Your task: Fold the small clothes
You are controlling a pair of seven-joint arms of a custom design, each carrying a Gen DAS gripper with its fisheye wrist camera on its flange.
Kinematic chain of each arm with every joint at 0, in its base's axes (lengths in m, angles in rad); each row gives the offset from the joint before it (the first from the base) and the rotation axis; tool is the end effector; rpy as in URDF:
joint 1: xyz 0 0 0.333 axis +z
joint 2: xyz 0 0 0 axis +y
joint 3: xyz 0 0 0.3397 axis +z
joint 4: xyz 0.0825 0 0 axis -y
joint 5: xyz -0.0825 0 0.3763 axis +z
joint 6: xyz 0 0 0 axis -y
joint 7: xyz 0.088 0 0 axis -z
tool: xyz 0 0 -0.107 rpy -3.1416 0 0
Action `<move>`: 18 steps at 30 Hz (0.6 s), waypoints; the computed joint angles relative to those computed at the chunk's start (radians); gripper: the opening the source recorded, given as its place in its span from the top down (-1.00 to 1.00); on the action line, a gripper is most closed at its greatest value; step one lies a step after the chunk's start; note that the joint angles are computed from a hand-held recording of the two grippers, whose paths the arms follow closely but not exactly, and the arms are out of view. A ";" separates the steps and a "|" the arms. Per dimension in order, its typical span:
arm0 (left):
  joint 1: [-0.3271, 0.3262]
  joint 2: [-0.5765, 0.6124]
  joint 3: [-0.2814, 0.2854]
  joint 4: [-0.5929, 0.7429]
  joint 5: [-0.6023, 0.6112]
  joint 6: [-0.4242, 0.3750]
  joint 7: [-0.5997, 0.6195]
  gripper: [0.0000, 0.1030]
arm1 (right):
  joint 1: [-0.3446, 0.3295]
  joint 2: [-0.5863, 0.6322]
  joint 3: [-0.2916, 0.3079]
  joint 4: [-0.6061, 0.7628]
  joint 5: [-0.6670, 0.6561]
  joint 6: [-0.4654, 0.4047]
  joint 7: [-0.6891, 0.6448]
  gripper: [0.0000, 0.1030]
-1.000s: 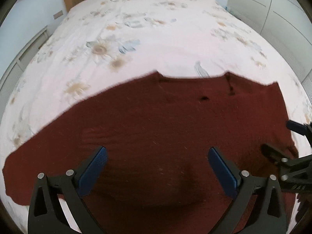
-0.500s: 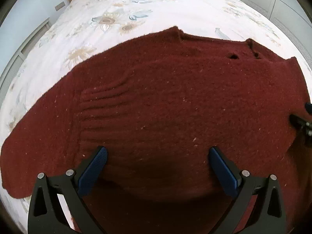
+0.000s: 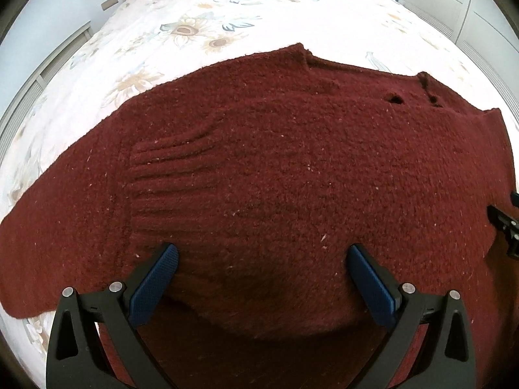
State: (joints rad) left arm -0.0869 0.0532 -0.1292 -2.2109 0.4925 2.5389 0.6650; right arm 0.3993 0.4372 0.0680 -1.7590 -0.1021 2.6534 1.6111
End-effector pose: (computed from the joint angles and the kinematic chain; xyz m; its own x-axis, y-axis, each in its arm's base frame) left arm 0.5414 -0.1239 0.4109 0.3273 -0.9427 -0.0641 -0.8722 -0.2754 -0.4044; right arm 0.6247 0.3113 0.3958 0.4654 -0.8843 0.0362 -0.7859 -0.4317 -0.4427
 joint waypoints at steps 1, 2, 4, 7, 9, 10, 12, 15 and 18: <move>-0.003 0.001 -0.002 0.003 0.002 -0.004 -0.007 -0.99 | -0.002 0.003 0.004 0.011 0.002 -0.017 -0.010 -0.99; -0.004 0.002 -0.002 0.005 0.005 -0.004 -0.012 -0.99 | -0.006 0.005 0.009 0.021 0.006 -0.033 -0.025 -0.99; -0.004 0.001 -0.001 0.008 0.002 -0.001 -0.017 -0.99 | -0.010 0.001 0.016 0.034 0.011 -0.057 -0.055 -0.99; -0.003 -0.026 -0.002 -0.003 -0.013 0.014 -0.041 -0.99 | 0.026 -0.026 -0.007 0.027 -0.044 -0.060 -0.039 -0.99; 0.001 -0.049 -0.005 -0.010 -0.015 0.012 -0.050 -0.98 | 0.049 -0.065 -0.024 -0.011 -0.108 -0.019 -0.027 -0.99; 0.004 -0.067 -0.006 -0.017 -0.004 0.013 -0.060 -0.98 | 0.053 -0.086 -0.024 -0.031 -0.125 -0.002 -0.027 -0.99; 0.012 -0.113 -0.012 -0.036 0.014 0.022 -0.076 -0.98 | 0.040 -0.124 -0.001 -0.061 -0.111 0.018 -0.051 -0.99; 0.031 -0.194 -0.023 -0.069 0.016 0.029 -0.093 -0.98 | 0.033 -0.170 0.023 -0.096 -0.085 0.039 -0.077 -0.99; 0.061 -0.262 -0.044 -0.091 0.041 0.021 -0.120 -0.98 | 0.049 -0.215 0.021 -0.132 -0.116 0.065 -0.059 -0.99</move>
